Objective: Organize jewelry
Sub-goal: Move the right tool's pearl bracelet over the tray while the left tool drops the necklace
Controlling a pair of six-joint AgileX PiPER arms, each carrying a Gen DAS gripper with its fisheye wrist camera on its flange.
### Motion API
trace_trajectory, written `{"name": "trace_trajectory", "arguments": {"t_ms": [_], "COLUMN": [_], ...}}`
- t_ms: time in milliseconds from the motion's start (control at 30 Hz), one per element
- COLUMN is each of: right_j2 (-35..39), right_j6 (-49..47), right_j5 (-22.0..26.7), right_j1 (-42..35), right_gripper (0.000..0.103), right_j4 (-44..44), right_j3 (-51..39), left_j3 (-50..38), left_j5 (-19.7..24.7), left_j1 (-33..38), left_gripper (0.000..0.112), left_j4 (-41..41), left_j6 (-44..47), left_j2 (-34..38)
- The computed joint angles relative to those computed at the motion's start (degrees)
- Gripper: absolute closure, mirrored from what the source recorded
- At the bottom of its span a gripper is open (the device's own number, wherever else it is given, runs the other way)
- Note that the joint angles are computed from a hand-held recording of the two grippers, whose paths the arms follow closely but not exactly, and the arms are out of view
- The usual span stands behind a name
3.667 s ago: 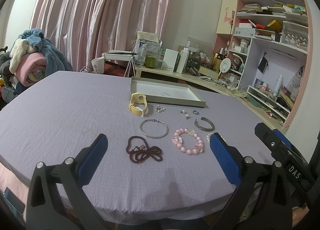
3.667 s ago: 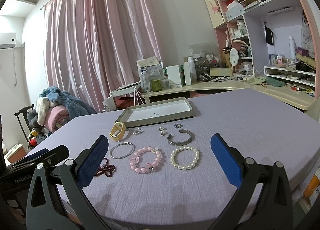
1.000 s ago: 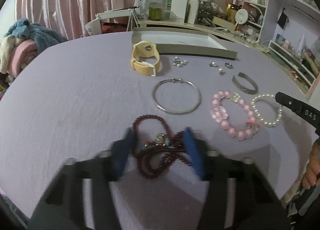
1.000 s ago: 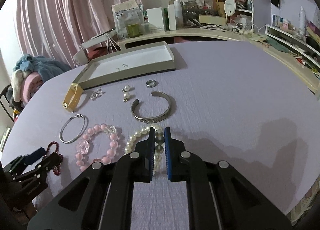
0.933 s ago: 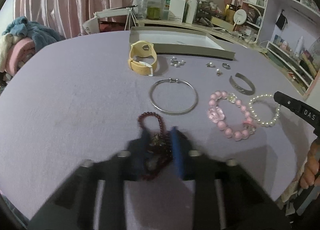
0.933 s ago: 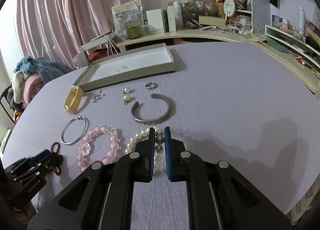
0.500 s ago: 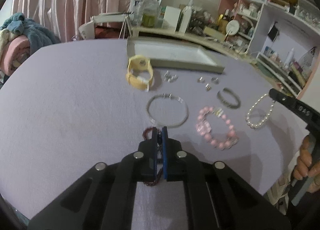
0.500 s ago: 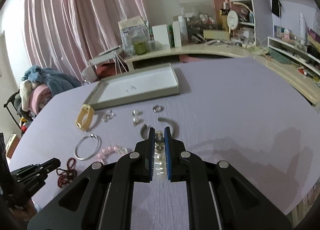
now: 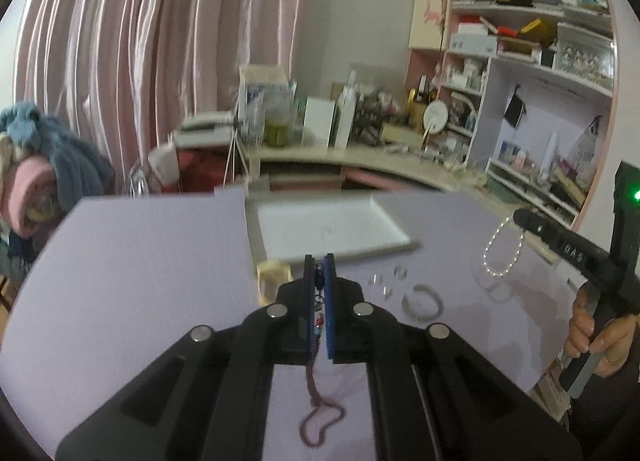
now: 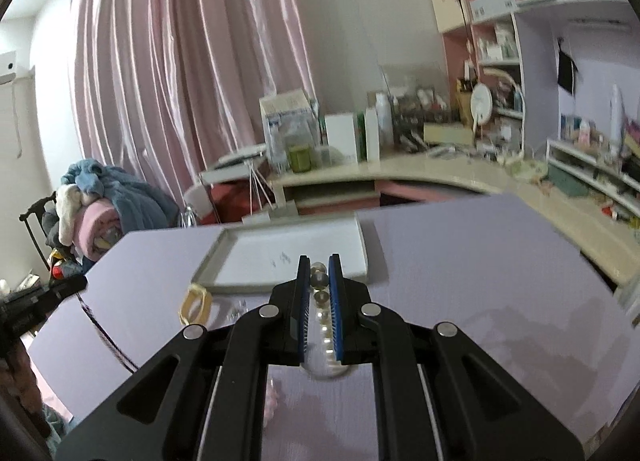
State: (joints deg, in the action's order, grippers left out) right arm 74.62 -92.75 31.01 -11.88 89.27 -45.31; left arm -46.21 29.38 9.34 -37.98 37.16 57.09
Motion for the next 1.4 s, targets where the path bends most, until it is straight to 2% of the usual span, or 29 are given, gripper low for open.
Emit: {"name": "trace_trajectory", "arguments": {"t_ms": [267,367,500,733,900,1200,1400], "right_j2": [4.07,6.37,12.36,25.99,34.56,47.75,50.65], "right_j6": [9.78,14.08,20.95,36.43,43.29,56.80,58.25], "right_j5": [-0.74,-0.84,-1.94,-1.19,-0.21,3.61,4.71], "right_j1": [3.19,4.52,7.29,11.21,12.68,15.41,15.89], "right_gripper": [0.093,0.093,0.093,0.093,0.093,0.093,0.093], "right_j4": [-8.45,-11.85,-18.08,-31.67,-37.19,-49.86,-51.64], "right_j3": [-12.05,-16.70,-24.97,-39.82,-49.09,-65.31,-68.31], "left_j3": [-18.17,-28.14,-40.11,-59.50,-70.31,-80.64,-86.43], "left_j5": [1.97,3.59,6.03,11.07,12.53,12.98,15.15], "left_j1": [-5.65,-7.44,-8.48,-8.22,-7.41,-6.56,-5.45], "left_gripper": [0.108,0.108,0.108,0.108,0.108,0.108,0.108], "left_j4": [16.18,22.43,26.55,28.28,28.74,29.19,29.07], "left_j6": [-14.92,-21.51,-26.45,-30.44,-32.09,-33.28,-34.60], "left_j2": [4.94,10.18,17.95,35.26,46.12,59.97,66.56]}}
